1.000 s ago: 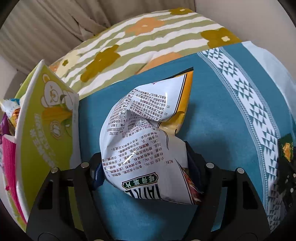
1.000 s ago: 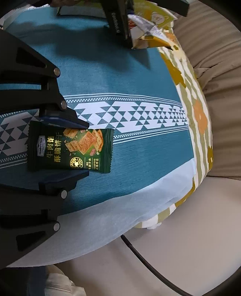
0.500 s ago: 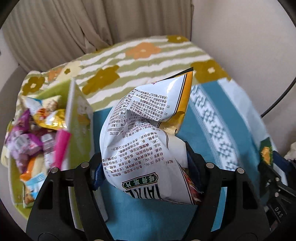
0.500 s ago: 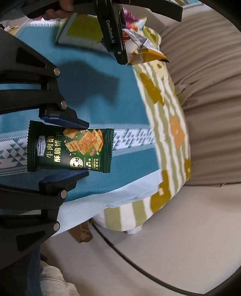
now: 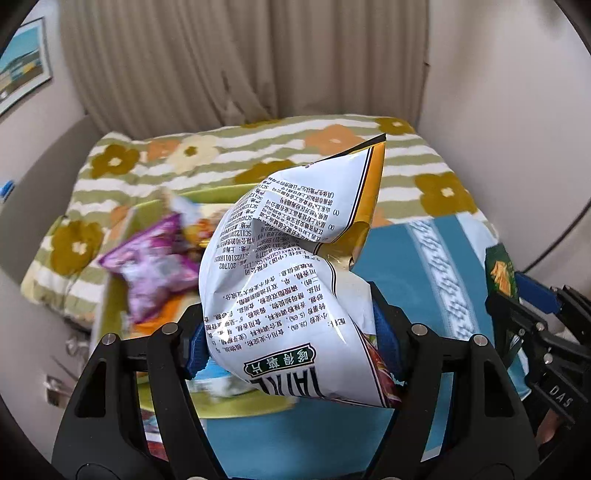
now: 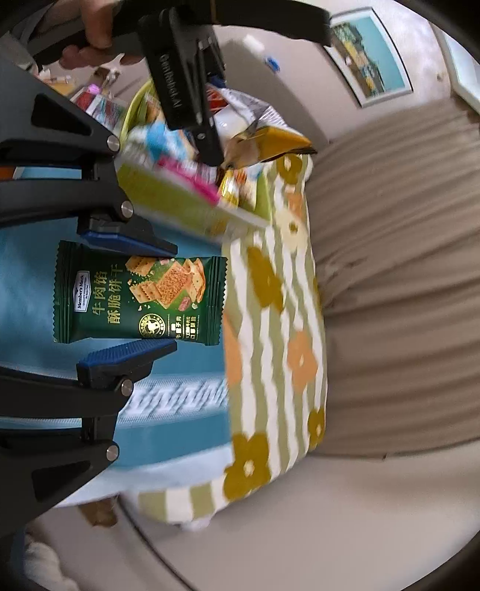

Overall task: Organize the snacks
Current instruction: 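Carry both snacks into the yellow box and open both tools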

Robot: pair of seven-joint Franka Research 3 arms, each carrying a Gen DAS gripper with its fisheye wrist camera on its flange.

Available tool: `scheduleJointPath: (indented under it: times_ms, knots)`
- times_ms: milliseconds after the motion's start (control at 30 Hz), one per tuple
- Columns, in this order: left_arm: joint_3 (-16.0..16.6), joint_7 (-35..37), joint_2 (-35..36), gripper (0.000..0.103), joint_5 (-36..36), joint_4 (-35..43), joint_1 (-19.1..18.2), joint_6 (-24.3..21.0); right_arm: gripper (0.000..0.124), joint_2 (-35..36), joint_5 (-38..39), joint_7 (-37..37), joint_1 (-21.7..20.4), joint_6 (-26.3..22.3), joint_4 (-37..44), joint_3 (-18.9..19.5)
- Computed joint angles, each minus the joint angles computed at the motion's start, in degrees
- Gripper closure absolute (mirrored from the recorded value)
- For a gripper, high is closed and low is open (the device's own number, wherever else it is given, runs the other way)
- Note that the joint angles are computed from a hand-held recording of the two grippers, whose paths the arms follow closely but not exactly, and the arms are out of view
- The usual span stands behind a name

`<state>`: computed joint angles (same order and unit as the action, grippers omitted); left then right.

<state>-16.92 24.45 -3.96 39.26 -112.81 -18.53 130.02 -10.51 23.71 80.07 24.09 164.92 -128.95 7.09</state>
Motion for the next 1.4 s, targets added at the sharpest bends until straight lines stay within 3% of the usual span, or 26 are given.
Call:
scheduleJointPath:
  times_ms: [167, 367, 433, 500, 767, 967, 1200, 1233, 1300, 1333, 1367, 1400]
  knots:
    - [2.0, 1.9, -6.0, 0.034, -2.1, -6.6, 2.6, 2.1, 0.084, 5.2, 2.4, -2.6, 2.6, -1.1, 7.3, 1.2]
    - [4.4, 9.2, -9.2, 0.033, -8.8, -12.4, 5.7, 6.1, 0.084, 13.3, 0.1, 1.4, 3.9, -2.9, 16.9, 3.3]
    - [5.0, 12.4, -9.3, 0.023, -11.1, -13.3, 6.4, 7.3, 0.084, 16.3, -1.0, 3.4, 4.7, -4.2, 20.2, 3.6]
    - [5.4, 15.9, -9.3, 0.000, -13.1, -13.6, 6.9, 7.9, 0.084, 18.1, -3.4, 5.9, 5.5, -5.0, 22.5, 3.4]
    - [7.1, 20.1, -14.1, 0.000, -17.0, -19.3, 10.2, 14.5, 0.084, 22.8, -11.6, 13.6, 7.6, -7.7, 28.6, 2.0]
    - [9.0, 23.6, -16.8, 0.000, -19.5, -21.9, 12.7, 16.7, 0.084, 26.4, -15.9, 18.0, 9.3, -10.2, 33.9, 1.1]
    - [10.4, 29.3, -16.7, 0.000, -22.5, -22.8, 14.0, 18.5, 0.084, 32.8, -20.0, 22.7, 11.9, -16.4, 44.0, -0.1]
    - [10.3, 29.6, -16.7, 0.000, -22.7, -22.9, 14.2, 18.6, 0.081, 33.8, -20.2, 23.3, 12.1, -17.4, 45.4, -0.2]
    - [10.4, 30.6, -16.6, 0.000, -23.2, -23.4, 14.6, 19.1, 0.062, 35.8, -19.7, 24.1, 12.3, -19.5, 48.1, 0.0]
    - [10.3, 30.7, -16.8, 0.000, -23.3, -23.8, 14.9, 19.5, 0.038, 36.3, -19.4, 24.7, 12.3, -19.6, 48.5, -0.1]
    - [10.2, 30.7, -16.9, 0.000, -23.3, -24.1, 15.1, 19.7, 0.026, 36.2, -19.1, 25.1, 12.4, -18.9, 48.0, -0.1]
    - [10.0, 30.4, -17.2, 0.000, -23.2, -24.5, 15.4, 19.6, 0.025, 35.7, -19.4, 26.0, 12.6, -17.8, 46.9, -0.5]
